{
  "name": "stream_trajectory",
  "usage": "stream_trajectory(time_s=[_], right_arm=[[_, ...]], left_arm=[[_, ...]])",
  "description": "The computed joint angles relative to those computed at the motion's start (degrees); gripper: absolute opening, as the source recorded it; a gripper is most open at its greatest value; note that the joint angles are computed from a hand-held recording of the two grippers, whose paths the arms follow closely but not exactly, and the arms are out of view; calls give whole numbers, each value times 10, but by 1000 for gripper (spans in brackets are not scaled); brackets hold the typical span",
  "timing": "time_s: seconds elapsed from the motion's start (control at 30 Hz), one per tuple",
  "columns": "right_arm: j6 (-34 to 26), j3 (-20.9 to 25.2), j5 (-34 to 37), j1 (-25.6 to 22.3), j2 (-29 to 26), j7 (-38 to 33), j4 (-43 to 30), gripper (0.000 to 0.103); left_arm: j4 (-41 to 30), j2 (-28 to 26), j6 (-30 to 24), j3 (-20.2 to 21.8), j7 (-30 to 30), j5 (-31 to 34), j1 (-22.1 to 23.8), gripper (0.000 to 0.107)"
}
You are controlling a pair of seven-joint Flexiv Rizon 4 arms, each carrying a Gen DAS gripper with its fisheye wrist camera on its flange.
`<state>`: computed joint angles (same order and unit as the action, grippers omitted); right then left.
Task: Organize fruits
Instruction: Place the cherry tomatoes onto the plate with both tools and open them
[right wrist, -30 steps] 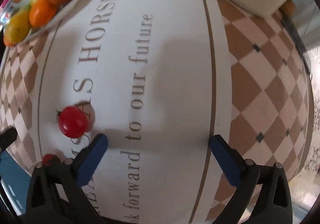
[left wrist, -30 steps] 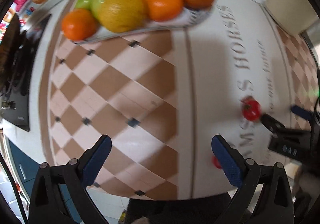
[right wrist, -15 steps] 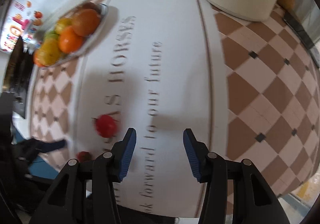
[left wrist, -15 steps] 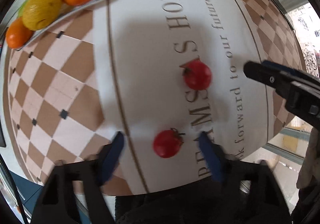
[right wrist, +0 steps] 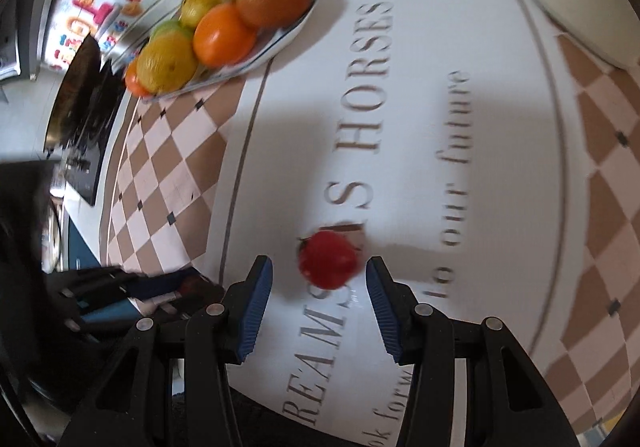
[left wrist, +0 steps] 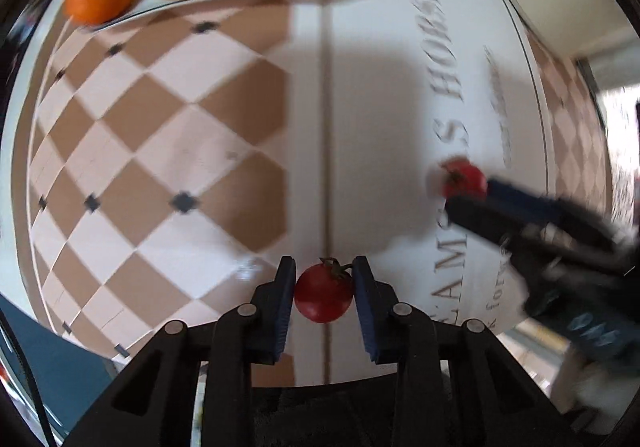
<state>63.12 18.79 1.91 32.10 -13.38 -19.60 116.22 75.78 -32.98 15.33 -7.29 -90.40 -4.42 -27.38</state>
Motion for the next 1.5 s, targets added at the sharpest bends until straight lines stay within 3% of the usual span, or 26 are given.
stream_trajectory(time_s=[0.07, 0.1, 0.37, 0.47, 0.6, 1.0, 1.17, 1.23, 1.33, 1.4, 1.47, 1.5], right_arm=[[-18, -2, -7, 3, -12, -4, -14, 43], [-16, -6, -19, 7, -13, 1, -13, 32], [6, -18, -41, 6, -17, 10, -23, 32], [29, -35, -63, 2, -24, 24, -35, 32], [40, -57, -93, -6, -49, 35, -75, 32], [-52, -56, -91, -28, -153, -51, -222, 33], [-77, -63, -90, -20, -162, -59, -241, 36], [-84, -62, -83, -22, -162, -62, -246, 47], [-89, -68, -88, -17, -152, -54, -241, 62], [-92, -71, -93, -14, -143, -48, -236, 66], [-102, -74, -101, -11, -133, -40, -233, 68], [-108, -75, -104, -10, -127, -35, -231, 76]], left_arm=[[-6, 2, 5, 5, -16, -9, 8, 26], [-13, 1, 6, 6, -25, -14, 12, 26], [-15, 12, 59, 17, -79, -89, 62, 26], [-70, -24, 61, 6, -108, -111, 93, 26], [-130, -80, 79, 2, -158, -133, 97, 26], [-360, -226, -34, 14, -194, -101, 85, 27], [-403, -247, -66, 15, -192, -100, 83, 31], [-425, -256, -82, 18, -192, -95, 80, 33], [-434, -252, -89, 27, -183, -80, 75, 48], [-430, -245, -88, 32, -178, -69, 72, 61], [-401, -223, -72, 36, -165, -55, 70, 66], [-390, -212, -69, 42, -154, -42, 66, 72]])
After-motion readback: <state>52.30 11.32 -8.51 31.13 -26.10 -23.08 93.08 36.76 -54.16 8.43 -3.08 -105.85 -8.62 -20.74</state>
